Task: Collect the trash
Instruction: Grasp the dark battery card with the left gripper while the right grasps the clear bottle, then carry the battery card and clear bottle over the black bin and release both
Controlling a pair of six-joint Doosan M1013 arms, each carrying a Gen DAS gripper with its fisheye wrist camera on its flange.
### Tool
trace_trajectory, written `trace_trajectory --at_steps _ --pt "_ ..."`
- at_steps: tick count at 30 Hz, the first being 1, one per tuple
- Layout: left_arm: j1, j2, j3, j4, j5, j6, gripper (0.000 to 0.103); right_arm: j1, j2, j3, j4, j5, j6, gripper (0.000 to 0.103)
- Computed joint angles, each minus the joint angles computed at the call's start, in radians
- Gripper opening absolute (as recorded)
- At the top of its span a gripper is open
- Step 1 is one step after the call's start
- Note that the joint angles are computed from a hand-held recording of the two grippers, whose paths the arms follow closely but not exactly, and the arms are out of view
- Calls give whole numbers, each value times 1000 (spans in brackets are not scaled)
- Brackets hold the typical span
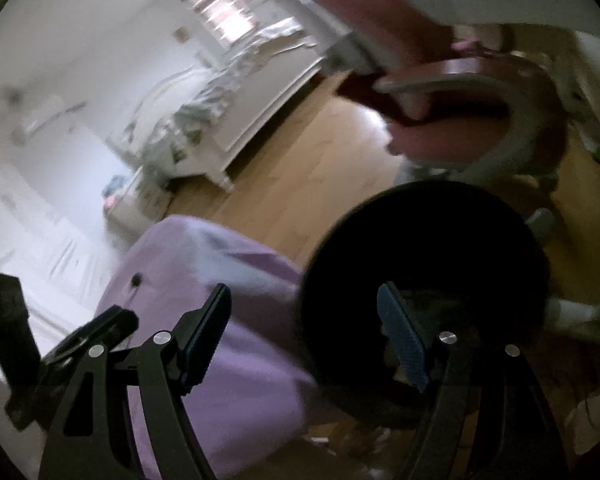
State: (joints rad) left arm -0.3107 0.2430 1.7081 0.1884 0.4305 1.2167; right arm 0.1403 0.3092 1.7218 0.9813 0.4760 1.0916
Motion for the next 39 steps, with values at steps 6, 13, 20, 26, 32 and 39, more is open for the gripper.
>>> trace_trajectory --at_steps 6,13,20,26,32,39 --pt "82 -17 33 189 74 -185 92 66 33 -87 -14 81 -80 75" --pt "113 28 -3 185 156 -57 92 153 105 -234 -107 167 -104 75" --pt "167 34 0 55 122 41 78 228 219 -435 -291 281 -32 75" --pt "184 22 19 21 79 91 62 294 350 -658 -447 410 18 75" --pt "216 9 35 -121 46 192 60 343 467 -854 -540 519 64 87" --pt "235 -9 58 -185 30 223 60 389 521 -931 -742 537 108 55"
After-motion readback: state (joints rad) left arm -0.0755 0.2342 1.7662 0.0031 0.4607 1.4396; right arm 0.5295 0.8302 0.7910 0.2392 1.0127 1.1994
